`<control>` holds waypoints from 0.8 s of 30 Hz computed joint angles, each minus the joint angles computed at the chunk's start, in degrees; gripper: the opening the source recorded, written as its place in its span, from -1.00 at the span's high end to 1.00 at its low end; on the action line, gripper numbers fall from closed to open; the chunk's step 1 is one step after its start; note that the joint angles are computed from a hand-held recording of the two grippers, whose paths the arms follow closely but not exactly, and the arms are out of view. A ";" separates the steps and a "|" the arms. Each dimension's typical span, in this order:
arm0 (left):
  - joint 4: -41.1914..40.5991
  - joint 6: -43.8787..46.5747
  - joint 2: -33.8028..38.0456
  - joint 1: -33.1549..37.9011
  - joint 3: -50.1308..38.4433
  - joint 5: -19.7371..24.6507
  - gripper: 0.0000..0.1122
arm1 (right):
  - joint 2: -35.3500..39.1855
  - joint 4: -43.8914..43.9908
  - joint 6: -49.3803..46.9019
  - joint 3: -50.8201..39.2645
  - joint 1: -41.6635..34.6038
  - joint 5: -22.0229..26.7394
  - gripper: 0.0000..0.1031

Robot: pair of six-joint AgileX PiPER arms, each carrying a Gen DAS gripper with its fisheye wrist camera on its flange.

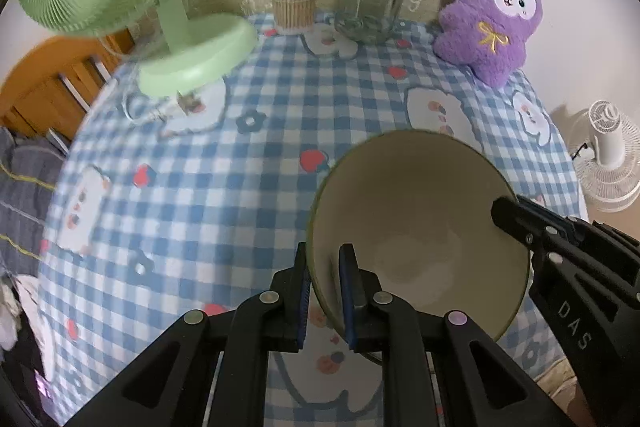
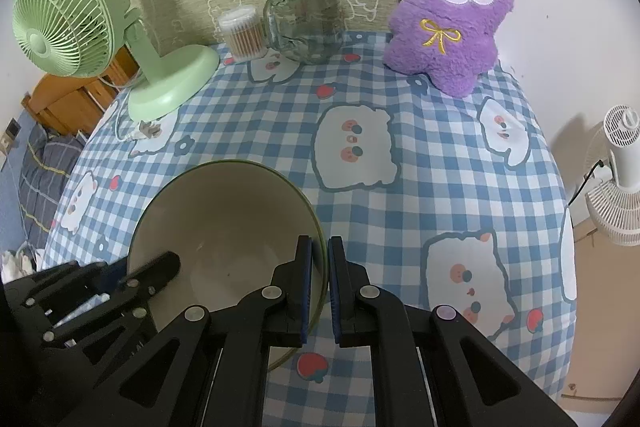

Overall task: Organize plates and bowls
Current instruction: 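Lift the bowl with both grippers and carry it toward the plate stack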

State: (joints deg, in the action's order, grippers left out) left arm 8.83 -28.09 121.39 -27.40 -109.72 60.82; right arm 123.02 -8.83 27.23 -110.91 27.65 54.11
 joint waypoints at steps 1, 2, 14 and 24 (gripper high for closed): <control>0.66 0.19 -0.12 -0.19 -0.34 0.14 0.81 | 0.05 0.02 -0.04 -0.17 -0.03 0.44 0.80; 0.43 0.63 -0.17 -0.12 -0.45 0.12 0.81 | 0.25 -0.15 0.10 -0.42 0.08 0.63 0.80; 0.28 0.44 -0.05 0.03 0.20 0.02 0.84 | -1.90 -0.52 2.03 3.63 0.52 -2.39 0.80; -0.18 0.53 0.10 -0.28 -1.09 2.17 0.87 | -2.58 -0.33 2.78 3.94 0.45 -1.05 0.80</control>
State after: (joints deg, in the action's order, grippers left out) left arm 8.66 -27.56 121.49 -27.68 -110.81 62.99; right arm 120.44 -9.16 30.01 -106.97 28.10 53.06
